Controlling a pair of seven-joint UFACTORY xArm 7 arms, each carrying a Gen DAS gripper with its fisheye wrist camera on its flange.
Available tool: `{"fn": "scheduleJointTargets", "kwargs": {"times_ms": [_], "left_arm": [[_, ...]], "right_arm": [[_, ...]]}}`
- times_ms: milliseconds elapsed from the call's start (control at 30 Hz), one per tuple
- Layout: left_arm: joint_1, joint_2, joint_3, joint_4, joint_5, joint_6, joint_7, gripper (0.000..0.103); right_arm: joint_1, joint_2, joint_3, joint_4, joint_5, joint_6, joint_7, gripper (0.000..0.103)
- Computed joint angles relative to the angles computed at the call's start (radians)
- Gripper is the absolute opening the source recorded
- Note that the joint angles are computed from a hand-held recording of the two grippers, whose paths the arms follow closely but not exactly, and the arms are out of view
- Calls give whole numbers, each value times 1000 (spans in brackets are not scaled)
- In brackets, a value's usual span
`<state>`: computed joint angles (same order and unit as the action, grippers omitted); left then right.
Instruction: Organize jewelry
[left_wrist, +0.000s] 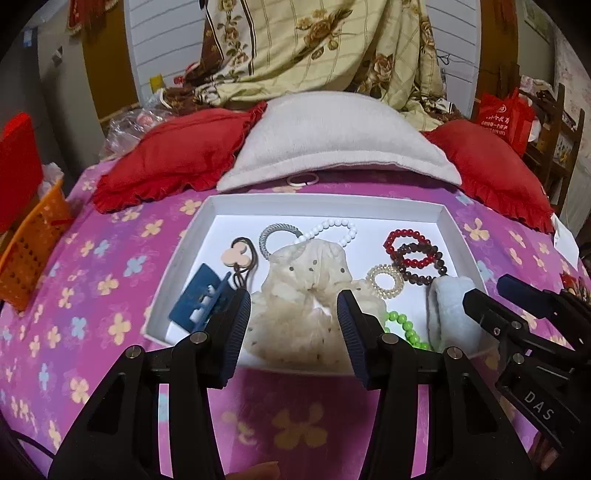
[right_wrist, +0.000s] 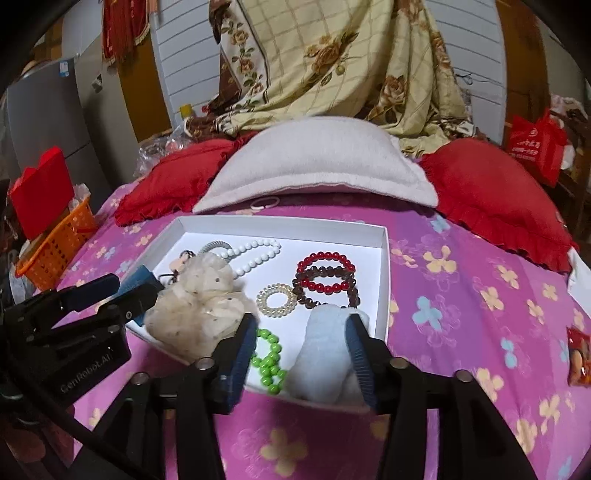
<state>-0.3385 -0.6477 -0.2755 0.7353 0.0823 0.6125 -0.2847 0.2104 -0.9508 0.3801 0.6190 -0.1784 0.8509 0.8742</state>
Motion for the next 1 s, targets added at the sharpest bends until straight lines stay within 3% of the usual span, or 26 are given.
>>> {"fn": "scheduleJointTargets", "kwargs": {"times_ms": [33,67,400,1000], "left_arm": [[0,-19,-2,-6,2,3,-4,48],[0,-40,-3,-13,3,5,-8,48],[-3,-185,4,-57,-21,55,-14,48],[4,-345,16,-120,-52,119,-3,48]], "right_arm": [[-3,-12,17,10,-1,18,15,68],[-5,-17,27,17,-5,29,22,71],[5,-57,95,88,-15,143,69,71],[35,-55,132,137,-7,223,97,72]]}}
